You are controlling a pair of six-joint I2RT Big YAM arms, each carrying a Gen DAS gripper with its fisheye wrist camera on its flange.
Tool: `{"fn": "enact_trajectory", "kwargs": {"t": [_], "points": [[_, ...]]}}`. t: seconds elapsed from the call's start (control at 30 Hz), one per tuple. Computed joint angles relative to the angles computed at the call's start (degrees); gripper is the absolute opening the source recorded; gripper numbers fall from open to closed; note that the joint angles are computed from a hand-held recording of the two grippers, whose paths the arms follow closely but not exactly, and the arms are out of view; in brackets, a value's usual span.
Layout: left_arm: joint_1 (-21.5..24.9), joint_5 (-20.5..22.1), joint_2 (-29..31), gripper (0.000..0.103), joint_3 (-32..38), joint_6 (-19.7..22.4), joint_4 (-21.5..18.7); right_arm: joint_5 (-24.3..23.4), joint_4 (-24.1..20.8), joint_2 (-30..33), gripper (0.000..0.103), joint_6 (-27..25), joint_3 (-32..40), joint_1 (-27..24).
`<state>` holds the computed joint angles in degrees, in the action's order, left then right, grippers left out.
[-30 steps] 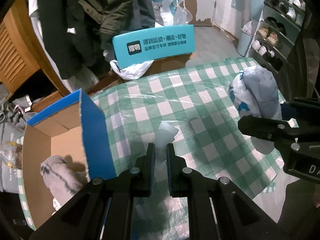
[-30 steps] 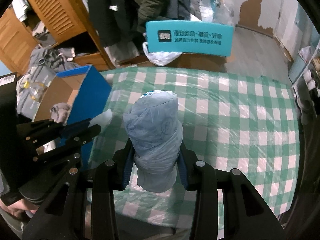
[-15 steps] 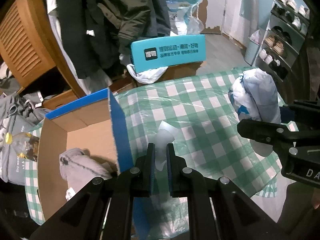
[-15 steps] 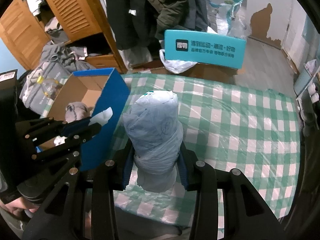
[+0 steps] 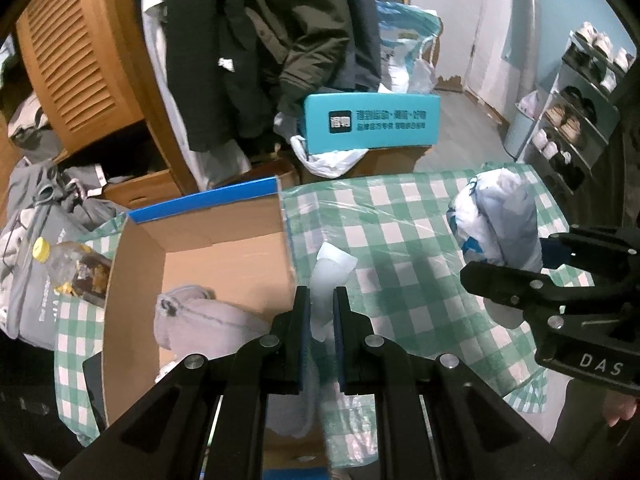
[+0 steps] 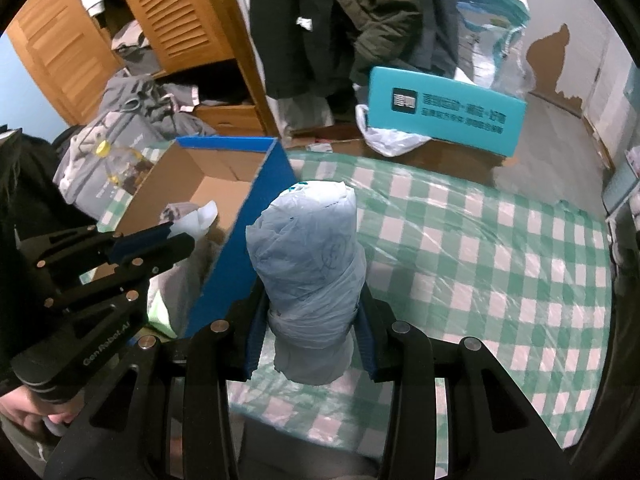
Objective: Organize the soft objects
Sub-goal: 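Lift and carry the white tube and white sock over the box with both tools, then open both tools to drop the white tube and white sock into the box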
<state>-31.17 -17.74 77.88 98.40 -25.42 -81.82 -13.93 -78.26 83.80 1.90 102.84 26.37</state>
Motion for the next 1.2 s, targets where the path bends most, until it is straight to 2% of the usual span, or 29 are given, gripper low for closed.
{"fn": "enact_trajectory", "kwargs": {"t": [0.4, 0.87, 1.2], "points": [[4.5, 0.1, -4.6, 0.011, -3.9, -0.7, 0.1, 0.7, -1.0, 3.5, 0.038, 0.4, 4.0, 4.9], [10.3, 1.0, -9.2, 0.011, -8.9, -0.8, 0.4, 0.7, -3.2, 10.7, 0.038, 0.4, 12.4, 10.5], [16.0, 4.0, -10.7, 0.012, -12.3, -0.7, 1.1, 0.0, -5.4, 16.2, 0.038, 0.5, 17.9, 13.5]]}}
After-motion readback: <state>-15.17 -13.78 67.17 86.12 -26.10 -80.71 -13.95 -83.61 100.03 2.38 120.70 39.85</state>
